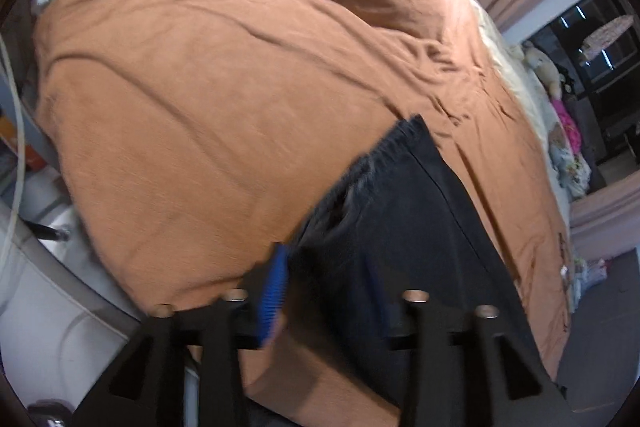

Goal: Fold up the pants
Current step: 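Lift the gripped edge with both tools and fold it over the pants, then open both tools and move them across the folded black pants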

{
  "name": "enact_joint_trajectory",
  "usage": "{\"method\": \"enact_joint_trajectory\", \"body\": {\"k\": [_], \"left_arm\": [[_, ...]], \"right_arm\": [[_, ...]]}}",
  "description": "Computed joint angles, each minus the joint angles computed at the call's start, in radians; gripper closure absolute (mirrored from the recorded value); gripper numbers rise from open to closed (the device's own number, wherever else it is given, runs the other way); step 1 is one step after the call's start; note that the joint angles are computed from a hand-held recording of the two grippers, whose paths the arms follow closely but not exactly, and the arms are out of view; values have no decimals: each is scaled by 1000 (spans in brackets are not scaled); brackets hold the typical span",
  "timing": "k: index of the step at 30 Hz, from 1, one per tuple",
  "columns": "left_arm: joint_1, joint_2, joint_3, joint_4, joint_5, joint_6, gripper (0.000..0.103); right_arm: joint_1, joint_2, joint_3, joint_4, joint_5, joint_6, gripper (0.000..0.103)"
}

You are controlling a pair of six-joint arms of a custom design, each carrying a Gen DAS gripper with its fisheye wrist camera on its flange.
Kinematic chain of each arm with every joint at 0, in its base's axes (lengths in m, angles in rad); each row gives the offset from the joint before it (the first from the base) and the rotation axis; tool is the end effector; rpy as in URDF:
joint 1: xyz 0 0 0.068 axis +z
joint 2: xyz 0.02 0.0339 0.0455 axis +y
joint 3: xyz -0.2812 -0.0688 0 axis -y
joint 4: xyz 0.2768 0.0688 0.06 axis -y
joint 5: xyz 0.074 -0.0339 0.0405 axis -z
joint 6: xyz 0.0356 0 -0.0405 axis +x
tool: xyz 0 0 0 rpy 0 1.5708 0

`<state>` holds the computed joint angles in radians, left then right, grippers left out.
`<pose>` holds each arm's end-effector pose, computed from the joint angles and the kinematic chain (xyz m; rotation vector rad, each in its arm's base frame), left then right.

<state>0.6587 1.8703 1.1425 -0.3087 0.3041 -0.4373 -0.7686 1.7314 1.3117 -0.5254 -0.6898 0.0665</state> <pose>0.3264 0.2392 0.1499 -1.2431 2.2430 -0.3127 0.3045 -0.2629 0.2508 0.6835 2.1951 0.5164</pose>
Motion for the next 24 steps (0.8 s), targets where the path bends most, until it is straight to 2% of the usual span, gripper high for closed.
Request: {"method": "enact_joint_trajectory", "body": {"k": [1, 2, 8, 14, 20, 24], "left_arm": [[1, -5, 4, -2, -14, 4, 52], [2, -11, 11, -11, -28, 13, 52], [-22, 2, 92, -48, -25, 20, 52], [-99, 44, 180, -66, -28, -12, 52], [-169, 108, 281, -87, -26, -40, 52], [-218, 184, 390, -131, -31, -62, 52]], "right_arm": [[-12, -26, -21, 46, 18, 31, 42], [-24, -43, -27, 69, 14, 48, 37], [24, -37, 87, -5, 32, -20, 37], [150, -13, 161, -11, 69, -70, 37], [242, 100, 331, -84, 101, -133, 37], [250, 187, 436, -142, 84, -215, 37]]}}
